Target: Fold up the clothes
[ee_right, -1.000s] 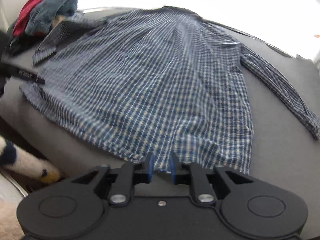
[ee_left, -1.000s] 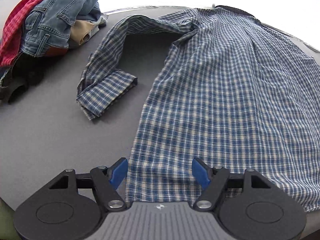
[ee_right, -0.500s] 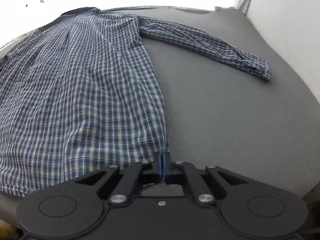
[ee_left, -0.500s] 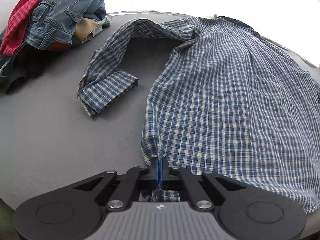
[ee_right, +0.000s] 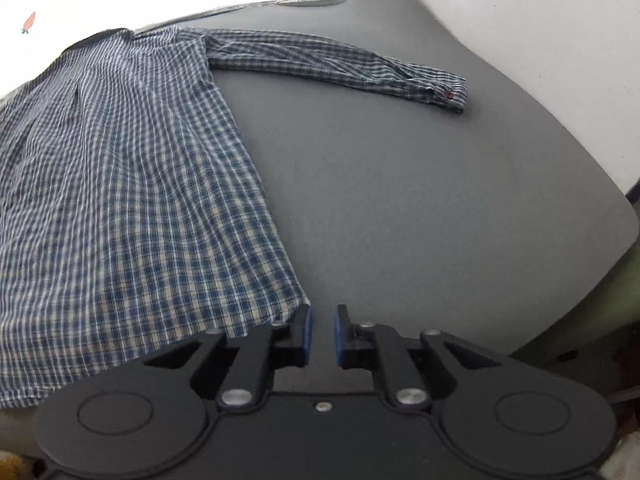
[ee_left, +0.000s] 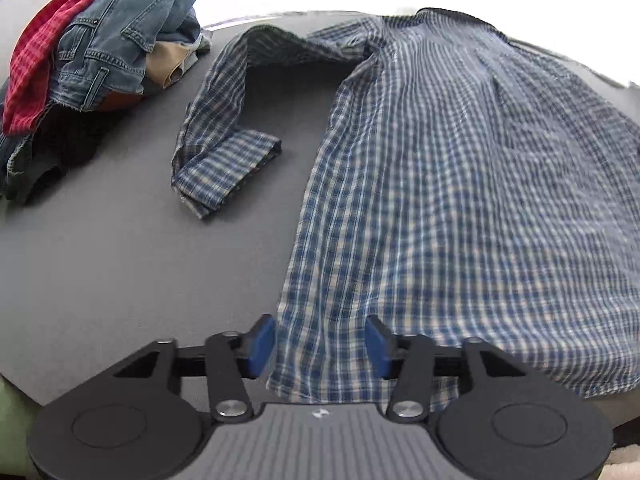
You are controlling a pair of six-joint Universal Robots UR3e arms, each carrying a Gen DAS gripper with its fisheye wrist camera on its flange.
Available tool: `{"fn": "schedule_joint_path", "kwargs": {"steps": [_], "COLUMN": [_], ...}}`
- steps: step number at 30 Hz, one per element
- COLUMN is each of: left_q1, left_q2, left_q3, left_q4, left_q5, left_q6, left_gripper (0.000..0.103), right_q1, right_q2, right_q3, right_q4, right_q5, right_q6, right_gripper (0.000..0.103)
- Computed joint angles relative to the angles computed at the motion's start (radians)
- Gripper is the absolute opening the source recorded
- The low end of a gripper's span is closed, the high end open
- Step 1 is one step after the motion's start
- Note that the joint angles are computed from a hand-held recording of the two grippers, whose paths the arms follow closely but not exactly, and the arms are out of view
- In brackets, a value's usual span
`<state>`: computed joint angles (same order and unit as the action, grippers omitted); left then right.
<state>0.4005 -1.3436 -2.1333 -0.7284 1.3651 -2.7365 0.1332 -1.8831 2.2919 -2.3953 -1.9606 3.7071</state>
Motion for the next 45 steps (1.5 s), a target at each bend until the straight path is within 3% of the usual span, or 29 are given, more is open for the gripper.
{"fn": "schedule_joint_path", "kwargs": {"steps": [4, 6, 9, 14, 19, 23, 26, 29, 31, 32, 33, 34, 35, 40, 43, 44, 45], "left_q1": [-0.002, -0.047, -0.223, -0.495, -0.703, -0.806, -0.853, -0.871, -0.887, -0.894, -0.901, -0.908, -0.907, -0.888, -0.876, -0.873, -0.871], "left_q2": [-0.028, -0.086, -0.22, -0.374, -0.539, -0.686, -0.788, -0.847, -0.875, -0.884, -0.892, -0.9, -0.903, -0.91, -0.899, -0.894, -0.89], "left_q3": [0.025, 0.051, 0.127, 0.254, 0.465, 0.656, 0.809, 0.925, 0.977, 0.993, 1.006, 1.021, 1.028, 1.044, 1.019, 1.012, 1.006], "left_q4": [0.042, 0.091, 0.203, 0.299, 0.196, 0.094, -0.001, -0.1, -0.14, -0.153, -0.166, -0.18, -0.189, -0.215, -0.199, -0.196, -0.194], "left_q5": [-0.129, -0.154, -0.078, 0.049, 0.197, 0.301, 0.349, 0.349, 0.367, 0.379, 0.391, 0.402, 0.404, 0.401, 0.395, 0.394, 0.393], "left_q6": [-0.045, -0.086, -0.192, -0.317, -0.428, -0.502, -0.594, -0.7, -0.707, -0.701, -0.696, -0.692, -0.702, -0.765, -0.78, -0.779, -0.774], "left_gripper": [0.083, 0.083, 0.084, 0.086, 0.086, 0.086, 0.086, 0.086, 0.086, 0.086, 0.086, 0.086, 0.086, 0.086, 0.087, 0.087, 0.087], "right_q1": [0.033, 0.024, -0.024, -0.307, -0.749, -0.924, -0.99, -0.993, -0.976, -0.97, -0.972, -0.955, -0.938, -0.935, -0.938, -0.924, -0.91], "right_q2": [-0.003, 0.002, -0.007, -0.029, 0.007, 0.226, 0.417, 0.577, 0.645, 0.673, 0.691, 0.709, 0.727, 0.783, 0.819, 0.831, 0.844], "right_q3": [-0.019, -0.011, 0.028, 0.151, 0.209, 0.1, -0.037, -0.176, -0.24, -0.269, -0.289, -0.314, -0.337, -0.405, -0.487, -0.512, -0.536], "right_q4": [0.008, -0.025, -0.118, -0.338, -0.506, -0.652, -0.706, -0.722, -0.731, -0.735, -0.733, -0.73, -0.73, -0.804, -0.741, -0.711, -0.683], "right_q5": [-0.069, -0.088, -0.073, 0.101, 0.408, 0.492, 0.55, 0.54, 0.519, 0.517, 0.537, 0.506, 0.475, 0.394, 0.365, 0.327, 0.289], "right_q6": [0.03, 0.022, -0.018, -0.242, -0.454, -0.538, -0.529, -0.504, -0.48, -0.475, -0.497, -0.518, -0.539, -0.637, -0.694, -0.716, -0.737], "right_gripper": [0.035, 0.041, 0.046, 0.049, 0.052, 0.056, 0.059, 0.059, 0.057, 0.047, 0.022, 0.007, 0.001, 0.001, 0.003, 0.008, 0.021]}}
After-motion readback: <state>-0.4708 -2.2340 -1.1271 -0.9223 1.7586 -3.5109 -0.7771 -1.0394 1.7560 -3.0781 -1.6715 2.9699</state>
